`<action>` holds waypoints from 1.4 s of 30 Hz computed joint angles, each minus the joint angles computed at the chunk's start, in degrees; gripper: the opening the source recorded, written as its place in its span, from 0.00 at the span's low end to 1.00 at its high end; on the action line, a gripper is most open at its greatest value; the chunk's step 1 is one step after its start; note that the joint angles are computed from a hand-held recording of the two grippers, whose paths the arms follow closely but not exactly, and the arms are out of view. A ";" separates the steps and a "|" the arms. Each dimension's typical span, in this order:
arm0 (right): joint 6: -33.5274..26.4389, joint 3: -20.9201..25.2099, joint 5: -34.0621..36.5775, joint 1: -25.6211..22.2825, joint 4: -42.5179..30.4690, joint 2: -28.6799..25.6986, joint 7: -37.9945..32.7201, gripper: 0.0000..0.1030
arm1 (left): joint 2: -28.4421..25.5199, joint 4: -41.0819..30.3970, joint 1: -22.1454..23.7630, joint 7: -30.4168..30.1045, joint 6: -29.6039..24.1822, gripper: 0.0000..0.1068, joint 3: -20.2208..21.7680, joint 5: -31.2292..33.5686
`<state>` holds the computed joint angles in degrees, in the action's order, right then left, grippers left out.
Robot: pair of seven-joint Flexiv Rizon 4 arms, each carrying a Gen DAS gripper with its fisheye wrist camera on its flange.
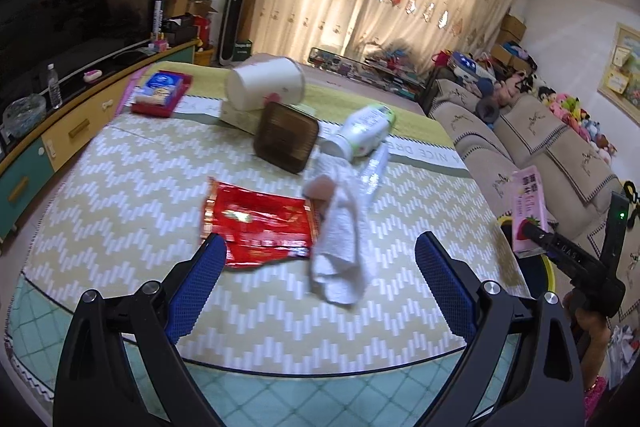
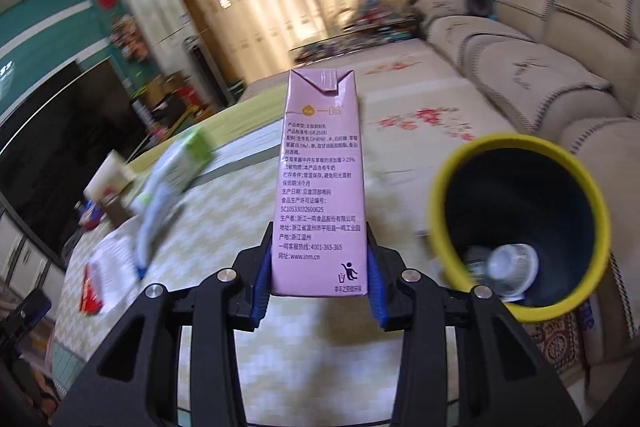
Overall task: Collect trash
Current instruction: 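Grasp the pink milk carton with the right gripper and drop it into the bin, then grasp the white tissue with the left gripper and lift it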
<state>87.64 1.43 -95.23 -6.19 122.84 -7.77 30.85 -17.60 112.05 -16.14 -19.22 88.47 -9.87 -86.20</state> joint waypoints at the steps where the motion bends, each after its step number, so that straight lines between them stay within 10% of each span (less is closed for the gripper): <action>1: -0.05 -0.41 -0.82 -0.74 0.67 0.60 0.95 0.37 | -0.30 -0.01 -0.08 -1.86 -0.43 0.88 0.13 2.19; 18: -2.57 -3.79 4.35 -8.79 8.66 2.12 -1.60 0.39 | -5.51 -2.79 2.38 -28.18 -3.50 0.88 0.89 34.65; 21: -3.05 -4.11 4.84 -8.78 8.76 1.55 -0.46 0.51 | -5.98 -3.20 3.80 -30.74 -4.03 0.88 0.09 37.94; 42: -1.08 -3.53 2.19 -9.66 8.29 0.40 1.56 0.52 | -11.36 -10.32 10.17 -44.67 -7.14 0.82 -2.40 57.49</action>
